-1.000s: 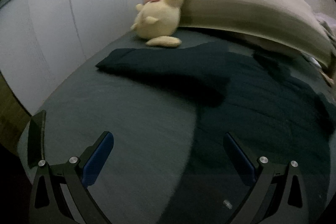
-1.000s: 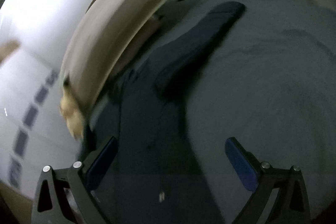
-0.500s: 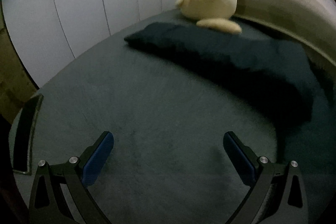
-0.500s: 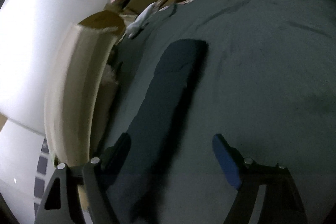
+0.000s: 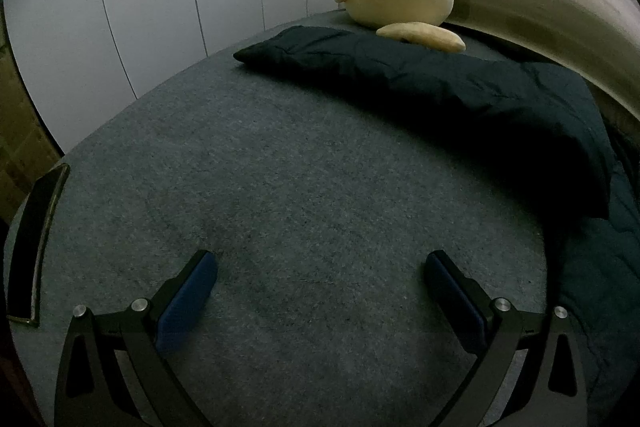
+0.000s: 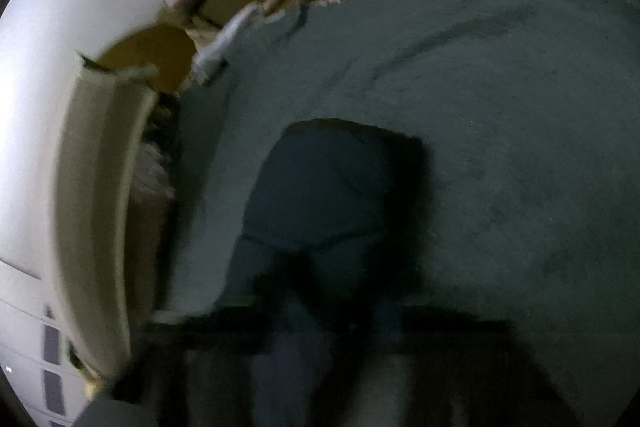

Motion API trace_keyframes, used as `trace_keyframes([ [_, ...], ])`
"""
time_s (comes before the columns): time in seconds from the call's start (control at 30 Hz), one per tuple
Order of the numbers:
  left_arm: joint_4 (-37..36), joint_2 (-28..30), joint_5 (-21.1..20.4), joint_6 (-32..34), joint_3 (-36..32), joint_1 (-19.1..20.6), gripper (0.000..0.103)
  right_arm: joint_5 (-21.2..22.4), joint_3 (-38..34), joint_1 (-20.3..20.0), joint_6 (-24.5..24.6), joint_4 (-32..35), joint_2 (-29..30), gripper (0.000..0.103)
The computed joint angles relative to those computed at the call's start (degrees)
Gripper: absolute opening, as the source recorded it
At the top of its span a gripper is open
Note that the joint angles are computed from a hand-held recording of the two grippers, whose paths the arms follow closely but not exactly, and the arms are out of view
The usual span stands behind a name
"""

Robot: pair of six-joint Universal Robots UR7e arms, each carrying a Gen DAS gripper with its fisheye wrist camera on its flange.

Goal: Fold large clothes

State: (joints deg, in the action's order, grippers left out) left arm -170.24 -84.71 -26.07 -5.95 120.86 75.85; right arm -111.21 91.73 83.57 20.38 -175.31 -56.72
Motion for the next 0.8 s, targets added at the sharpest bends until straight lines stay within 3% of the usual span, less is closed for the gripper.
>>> trace_keyframes([
  [0.03,0.00,0.00,0.00,0.00,0.00,0.00,0.103,-2.20,-0.97,1.27,-1.97,1.12,0.22,0.010],
  [0.23,-0.64,-0.03,-0.29,0.27,0.09,0.02,0.103,-10.34,-4.99,12.21,-17.63,-1.74,2.07,0.008],
  [0.4,-1.58,-0.46,-1.28,0.53,0.42,0.12,0.103,-11.10,-9.16,21.26,-24.68,-2.07,5.25,0.008],
  [0.63,0.28,-0.99,-1.61,-0.62,0.15,0.04,0.103,-11.59,-10.70,29.85,-27.28,-1.41,12.05,0.008],
  [0.7,3.30,-1.96,-1.92,-2.37,-0.37,-0.30,0.103,-11.41,-9.79,31.08,-26.98,-1.12,13.57,0.008],
  [0.8,1.99,-4.28,-1.27,-2.42,0.26,-2.88,0.103,-11.89,-9.01,32.54,-26.76,-0.73,16.77,0.008],
])
